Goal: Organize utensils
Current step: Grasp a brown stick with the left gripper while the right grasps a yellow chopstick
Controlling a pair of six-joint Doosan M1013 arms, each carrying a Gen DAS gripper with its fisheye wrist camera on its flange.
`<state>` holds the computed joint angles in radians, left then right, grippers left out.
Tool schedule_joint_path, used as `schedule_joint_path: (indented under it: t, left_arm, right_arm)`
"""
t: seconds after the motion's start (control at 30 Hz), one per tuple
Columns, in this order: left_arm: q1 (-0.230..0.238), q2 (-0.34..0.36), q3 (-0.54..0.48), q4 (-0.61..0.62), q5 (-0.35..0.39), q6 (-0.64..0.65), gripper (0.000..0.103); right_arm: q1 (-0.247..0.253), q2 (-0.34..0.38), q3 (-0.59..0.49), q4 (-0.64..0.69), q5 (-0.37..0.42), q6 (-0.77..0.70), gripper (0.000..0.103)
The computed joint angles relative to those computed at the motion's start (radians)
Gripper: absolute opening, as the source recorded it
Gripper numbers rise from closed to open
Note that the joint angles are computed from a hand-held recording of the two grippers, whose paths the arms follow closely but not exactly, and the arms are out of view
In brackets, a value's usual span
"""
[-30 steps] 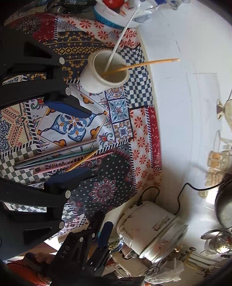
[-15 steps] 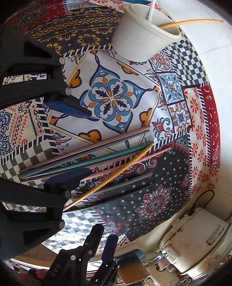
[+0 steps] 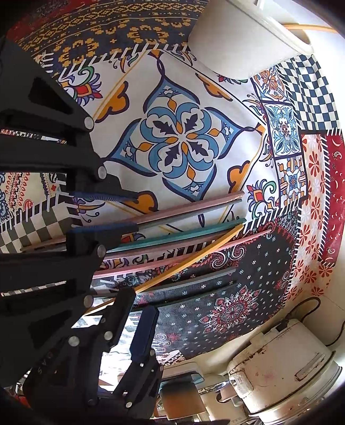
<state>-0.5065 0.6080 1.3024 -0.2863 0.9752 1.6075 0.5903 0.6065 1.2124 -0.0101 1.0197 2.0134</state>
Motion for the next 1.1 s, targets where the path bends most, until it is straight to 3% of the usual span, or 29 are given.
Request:
schedule_joint_path:
  t: [0.13, 0.2, 0.23, 0.33, 0.5, 0.9, 1.1]
  left_arm:
    - [0.007, 0.004, -0.008, -0.022, 0.010, 0.020, 0.009]
    - [0.000, 0.006, -0.016, 0.026, 0.011, 0.001, 0.000]
    - [-0.005, 0.012, -0.024, 0.067, 0.021, -0.018, 0.000]
    - [0.009, 0.014, -0.032, 0.028, 0.051, -0.007, 0.000]
    - [0.029, 0.006, -0.027, -0.084, 0.091, 0.069, 0.001]
    - [-0.026, 0.001, -0.015, 0.123, 0.025, 0.008, 0.005]
    - [-0.015, 0.007, -0.029, 0.143, 0.056, 0.011, 0.005]
  right_arm:
    - [-0.010, 0.015, -0.017, 0.037, 0.021, -0.021, 0.012]
    - [-0.010, 0.025, -0.030, 0.034, 0.023, -0.023, 0.010]
    - [-0.011, 0.026, -0.032, 0.037, 0.024, -0.026, 0.009]
    - [-0.013, 0.028, -0.034, 0.039, 0.020, -0.029, 0.006]
    - [-0.019, 0.028, -0.033, 0.036, 0.015, -0.031, 0.005]
    - [-0.031, 0.001, -0.005, 0.045, 0.000, -0.037, 0.005]
    - [-0.036, 0.014, -0.024, 0.069, 0.031, -0.063, 0.005]
